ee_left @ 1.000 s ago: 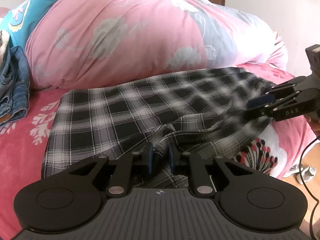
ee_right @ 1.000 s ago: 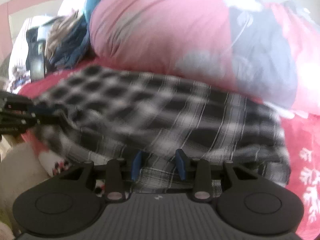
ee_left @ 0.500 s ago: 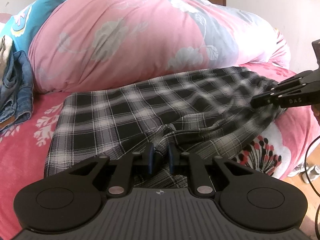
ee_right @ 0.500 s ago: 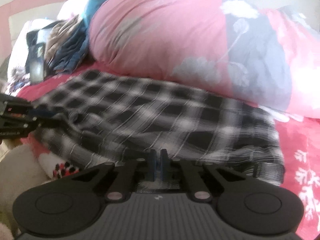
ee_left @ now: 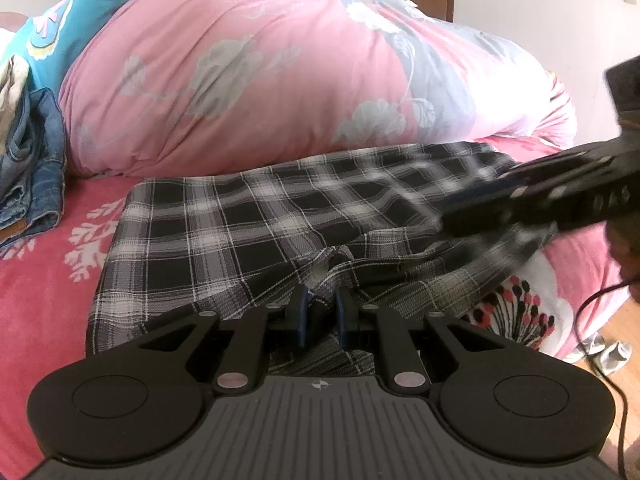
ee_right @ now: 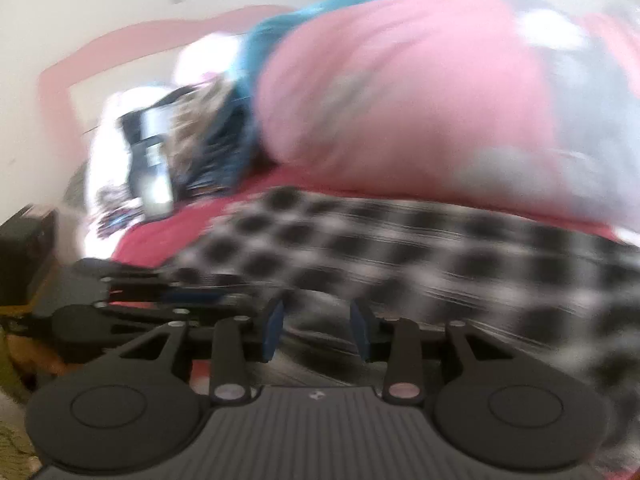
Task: Fold clothes
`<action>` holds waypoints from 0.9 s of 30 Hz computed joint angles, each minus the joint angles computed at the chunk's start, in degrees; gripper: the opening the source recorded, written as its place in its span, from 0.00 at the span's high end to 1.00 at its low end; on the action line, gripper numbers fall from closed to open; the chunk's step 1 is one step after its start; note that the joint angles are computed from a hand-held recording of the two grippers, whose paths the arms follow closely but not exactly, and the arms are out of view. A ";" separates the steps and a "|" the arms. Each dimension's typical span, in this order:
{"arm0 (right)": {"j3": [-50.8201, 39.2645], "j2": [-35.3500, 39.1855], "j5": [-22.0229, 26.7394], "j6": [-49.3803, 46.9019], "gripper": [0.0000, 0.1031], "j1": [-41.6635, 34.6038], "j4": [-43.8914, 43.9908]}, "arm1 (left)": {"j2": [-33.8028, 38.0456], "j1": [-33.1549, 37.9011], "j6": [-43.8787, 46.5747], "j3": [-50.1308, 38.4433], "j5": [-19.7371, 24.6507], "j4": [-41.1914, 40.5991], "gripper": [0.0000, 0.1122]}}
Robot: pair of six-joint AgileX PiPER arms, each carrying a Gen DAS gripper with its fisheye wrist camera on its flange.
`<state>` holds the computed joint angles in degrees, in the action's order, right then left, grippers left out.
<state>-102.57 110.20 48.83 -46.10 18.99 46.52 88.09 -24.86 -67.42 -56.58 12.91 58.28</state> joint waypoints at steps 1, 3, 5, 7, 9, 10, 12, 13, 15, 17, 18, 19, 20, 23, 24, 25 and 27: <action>-1.93 1.27 0.94 0.49 0.61 0.99 -0.97 | -0.33 0.20 -0.35 0.35 -0.26 0.21 0.88; -5.88 3.95 2.93 1.36 0.61 2.55 -2.93 | -1.01 0.65 -0.92 1.04 -0.80 0.51 0.87; -10.97 7.21 6.20 2.59 0.61 3.37 -4.74 | -1.55 1.14 -1.00 1.66 -1.38 0.37 0.87; -14.89 9.65 8.36 3.84 0.61 4.09 -6.62 | -2.10 1.52 -1.55 2.29 -1.90 0.87 0.87; -18.18 11.60 10.31 4.90 0.61 4.54 -7.76 | -2.65 1.69 -4.45 3.17 -2.27 3.82 0.87; -19.67 12.46 11.25 5.24 0.61 4.64 -7.89 | -2.89 1.88 -5.19 3.56 -2.70 4.52 0.87; -22.21 13.91 12.76 6.08 0.61 4.81 -8.16 | -3.33 2.08 -7.95 4.31 -3.11 7.06 0.87; -23.01 14.42 13.26 6.38 0.61 4.84 -8.20 | -3.43 2.18 -8.57 4.51 -3.23 7.57 0.87; -24.81 15.58 14.24 7.45 0.61 4.84 -8.16 | -3.68 2.31 -10.15 4.86 -3.22 8.90 0.86; -26.38 16.66 14.97 8.55 0.61 4.82 -7.91 | -4.06 2.59 -13.29 5.41 -3.44 11.65 0.86; -27.03 17.14 15.32 8.90 0.61 4.70 -7.70 | -4.24 2.67 -14.83 5.68 -3.37 12.99 0.86; -27.70 17.65 15.75 9.25 0.61 4.53 -7.43 | -4.44 2.82 -15.76 5.93 -3.45 13.68 0.85; -28.45 18.22 16.07 9.73 0.61 4.44 -7.22 | -4.64 3.00 -16.46 6.18 -3.60 14.14 0.85; -30.30 19.64 16.80 11.22 0.63 4.23 -6.28 | -5.17 3.19 -18.55 6.75 -3.50 15.82 0.85; -30.43 19.78 16.69 11.72 0.64 4.25 -6.21 | -5.41 3.17 -19.83 7.02 -3.40 16.94 0.85; -30.40 19.81 16.47 12.23 0.68 4.29 -6.26 | -5.66 3.22 -21.34 7.32 -3.43 18.34 0.85; -30.29 19.85 16.02 13.36 0.73 4.34 -6.41 | -6.10 3.33 -24.14 7.85 -3.46 21.00 0.83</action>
